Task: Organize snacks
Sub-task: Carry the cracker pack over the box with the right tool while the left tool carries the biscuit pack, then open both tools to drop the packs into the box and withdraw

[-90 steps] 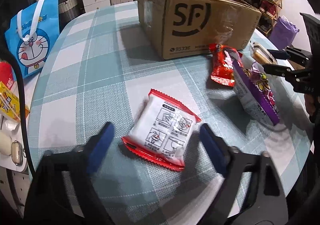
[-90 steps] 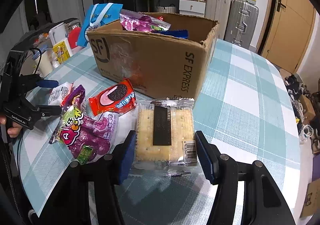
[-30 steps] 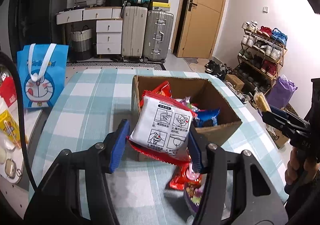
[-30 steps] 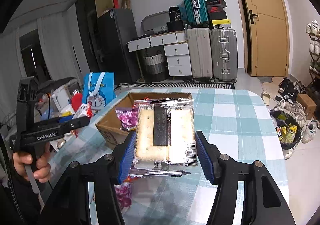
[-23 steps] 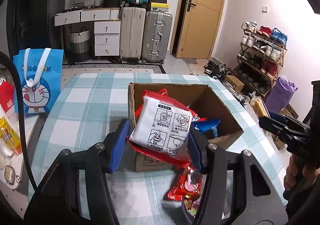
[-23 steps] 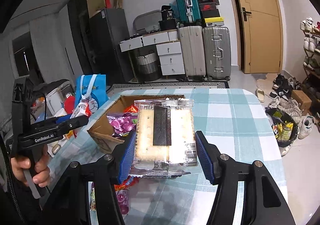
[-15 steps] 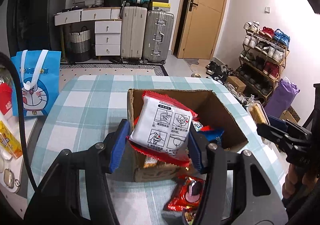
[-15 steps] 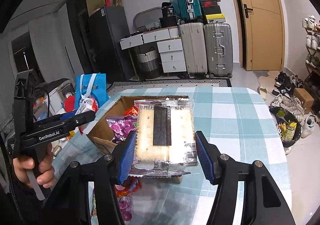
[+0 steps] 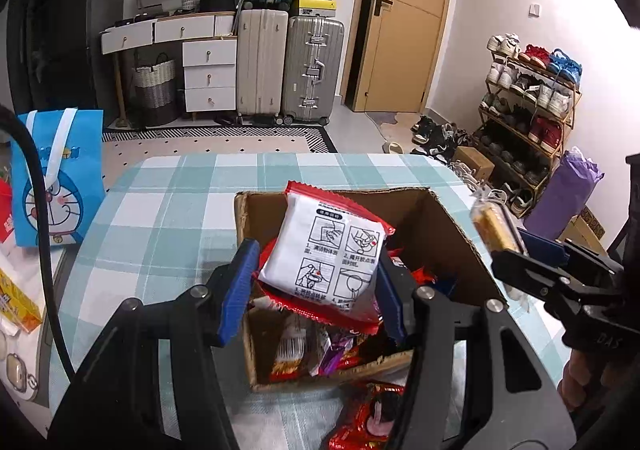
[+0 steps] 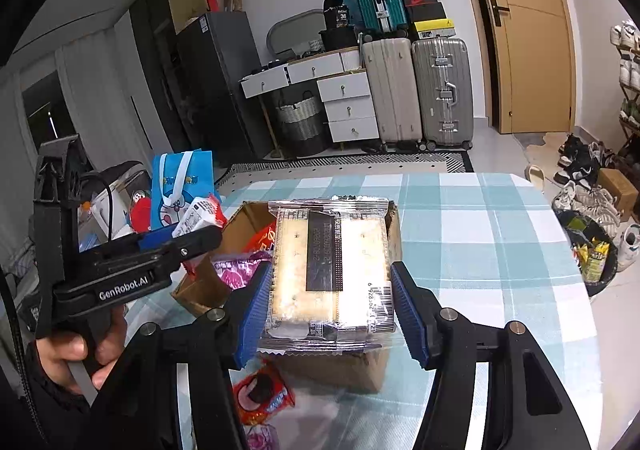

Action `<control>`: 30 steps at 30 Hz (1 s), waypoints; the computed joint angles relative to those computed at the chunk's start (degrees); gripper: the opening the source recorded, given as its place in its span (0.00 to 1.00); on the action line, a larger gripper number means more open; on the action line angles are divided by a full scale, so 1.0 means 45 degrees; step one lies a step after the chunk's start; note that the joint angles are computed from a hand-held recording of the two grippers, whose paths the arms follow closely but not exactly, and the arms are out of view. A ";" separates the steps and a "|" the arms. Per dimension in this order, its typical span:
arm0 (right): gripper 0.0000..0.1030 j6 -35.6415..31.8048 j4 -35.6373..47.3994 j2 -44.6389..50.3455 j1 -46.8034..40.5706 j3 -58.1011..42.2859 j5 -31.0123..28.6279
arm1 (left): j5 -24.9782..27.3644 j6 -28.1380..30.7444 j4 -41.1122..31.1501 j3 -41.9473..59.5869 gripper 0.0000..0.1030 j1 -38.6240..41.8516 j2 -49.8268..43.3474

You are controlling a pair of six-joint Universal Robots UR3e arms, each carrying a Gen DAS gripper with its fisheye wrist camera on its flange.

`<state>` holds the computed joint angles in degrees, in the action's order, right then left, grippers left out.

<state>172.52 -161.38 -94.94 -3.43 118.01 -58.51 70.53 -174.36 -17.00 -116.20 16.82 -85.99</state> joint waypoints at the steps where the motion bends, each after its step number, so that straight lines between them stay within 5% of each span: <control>1: 0.57 0.0028 -0.0087 0.0190 0.0053 -0.0113 -0.0009 | 0.0067 -0.0024 0.0093 0.0156 0.51 -0.0102 -0.0235; 13: 0.57 0.0520 -0.0911 0.2985 0.1225 -0.2067 -0.0509 | 0.0329 -0.0043 0.0184 0.1306 0.52 -0.0563 -0.1788; 30: 0.57 0.0737 -0.0659 0.4197 0.1535 -0.3243 -0.1230 | 0.0271 0.0720 0.0431 0.1095 0.55 -0.0502 -0.2255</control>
<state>175.84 -164.34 -76.06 3.48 103.41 -64.04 71.75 -171.12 -15.06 -111.27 14.56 -96.14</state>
